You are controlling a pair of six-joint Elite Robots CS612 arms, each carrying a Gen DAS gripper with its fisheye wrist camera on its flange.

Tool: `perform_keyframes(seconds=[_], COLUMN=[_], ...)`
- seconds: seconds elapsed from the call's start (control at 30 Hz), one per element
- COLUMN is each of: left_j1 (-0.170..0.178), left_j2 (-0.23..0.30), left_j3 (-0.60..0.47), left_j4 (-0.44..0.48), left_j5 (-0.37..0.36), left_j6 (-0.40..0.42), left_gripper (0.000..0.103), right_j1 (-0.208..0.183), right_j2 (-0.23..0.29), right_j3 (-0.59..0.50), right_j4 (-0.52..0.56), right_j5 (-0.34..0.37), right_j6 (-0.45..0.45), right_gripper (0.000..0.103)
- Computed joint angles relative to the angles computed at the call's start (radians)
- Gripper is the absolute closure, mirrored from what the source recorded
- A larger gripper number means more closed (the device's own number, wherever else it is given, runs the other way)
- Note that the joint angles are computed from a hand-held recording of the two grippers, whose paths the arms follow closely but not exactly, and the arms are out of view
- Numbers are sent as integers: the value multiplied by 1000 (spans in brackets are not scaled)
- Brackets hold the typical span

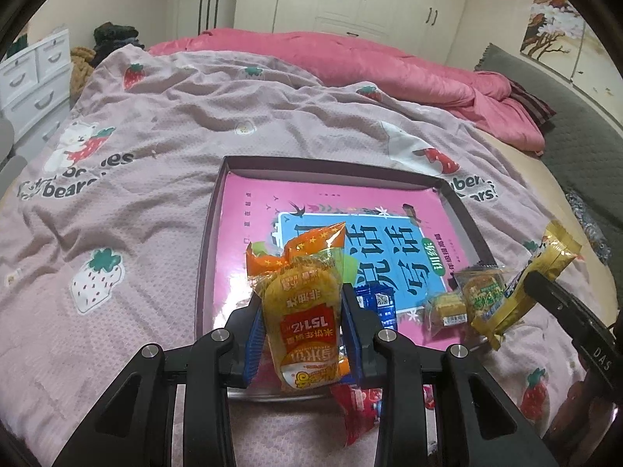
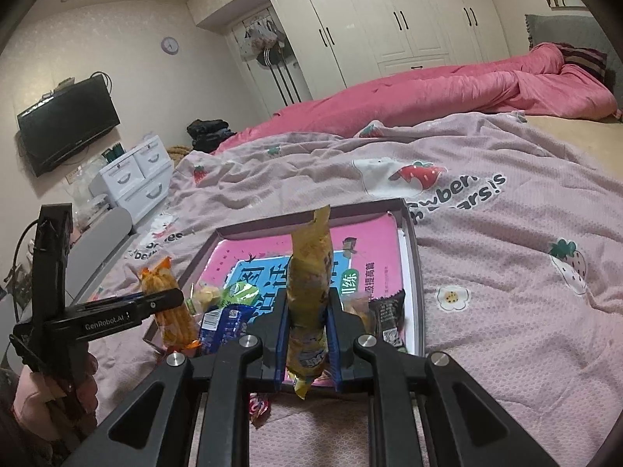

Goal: Organize snacks
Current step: 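Lower the orange packet into the tray with the left tool while the right tool lowers the yellow snack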

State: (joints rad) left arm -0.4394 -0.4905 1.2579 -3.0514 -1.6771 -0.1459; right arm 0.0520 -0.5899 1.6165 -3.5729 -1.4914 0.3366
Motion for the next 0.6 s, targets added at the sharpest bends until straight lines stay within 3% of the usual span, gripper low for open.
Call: perform_keyframes(seconds=[0.6], left_j1=[7], left_j2=[32], left_j3=[-48], left_j4=[36], left_j5=[-34], left_j6=[-10], left_gripper=[66], right_j1=[-10], right_j2=[37], right_j3=[-66], right_j4=[79], right_j5=[3], right_j6=[3], right_gripper=[83])
